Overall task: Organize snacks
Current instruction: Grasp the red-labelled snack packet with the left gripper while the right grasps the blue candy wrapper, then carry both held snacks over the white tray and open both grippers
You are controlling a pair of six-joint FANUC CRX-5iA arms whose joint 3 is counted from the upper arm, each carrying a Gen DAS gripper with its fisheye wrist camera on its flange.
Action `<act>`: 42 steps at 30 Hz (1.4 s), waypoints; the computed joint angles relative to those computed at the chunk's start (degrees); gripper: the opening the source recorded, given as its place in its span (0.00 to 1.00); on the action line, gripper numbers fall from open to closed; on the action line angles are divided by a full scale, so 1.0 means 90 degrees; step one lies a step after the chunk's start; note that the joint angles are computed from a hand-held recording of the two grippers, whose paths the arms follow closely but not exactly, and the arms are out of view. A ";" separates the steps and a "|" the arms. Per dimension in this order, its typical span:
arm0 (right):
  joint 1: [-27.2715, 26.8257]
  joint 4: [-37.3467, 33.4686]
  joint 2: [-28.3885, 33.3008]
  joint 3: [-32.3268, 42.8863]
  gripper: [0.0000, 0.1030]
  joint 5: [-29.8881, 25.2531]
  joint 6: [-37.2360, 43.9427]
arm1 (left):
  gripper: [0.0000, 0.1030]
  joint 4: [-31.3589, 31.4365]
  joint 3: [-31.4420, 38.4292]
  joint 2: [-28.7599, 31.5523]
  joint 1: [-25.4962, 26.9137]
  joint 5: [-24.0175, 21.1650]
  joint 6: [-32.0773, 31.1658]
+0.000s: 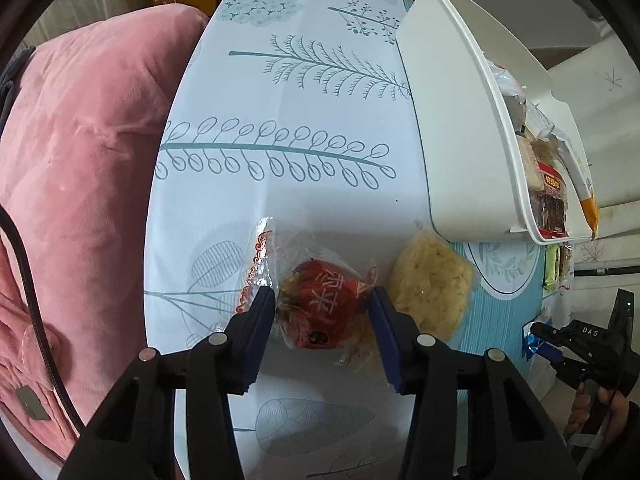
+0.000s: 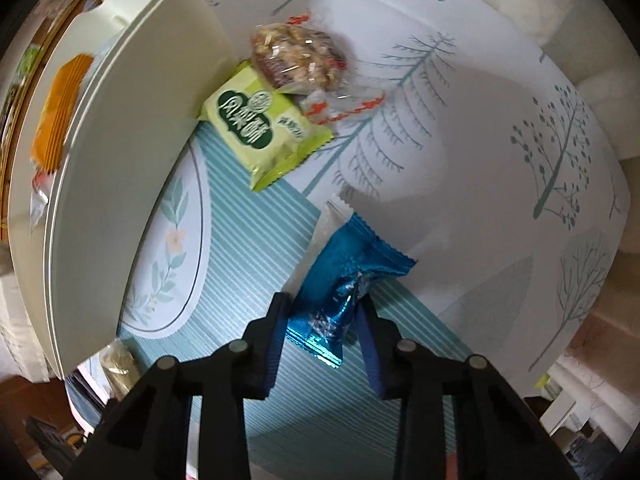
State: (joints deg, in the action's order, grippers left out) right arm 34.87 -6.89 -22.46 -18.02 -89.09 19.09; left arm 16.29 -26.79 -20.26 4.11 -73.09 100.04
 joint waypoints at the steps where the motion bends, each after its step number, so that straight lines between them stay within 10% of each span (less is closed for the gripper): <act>1: 0.0072 0.0009 0.0023 0.0018 0.31 0.0008 0.0019 | 0.45 0.0013 -0.0004 -0.0006 0.0002 -0.0012 0.0009; 16: 0.1314 -0.0355 0.0380 0.0508 0.29 0.0634 0.0289 | 0.45 -0.0072 0.0212 -0.0286 -0.0143 -0.0366 0.0366; 28: 0.2363 0.0849 0.0668 0.1144 0.29 0.1355 0.1189 | 0.44 -0.0276 0.1528 0.0139 -0.0780 -0.0514 0.0435; 42: 0.1248 0.1474 0.0516 0.1496 0.31 0.2134 0.2976 | 0.36 -0.0308 0.2745 0.0889 -0.1565 0.0071 0.0420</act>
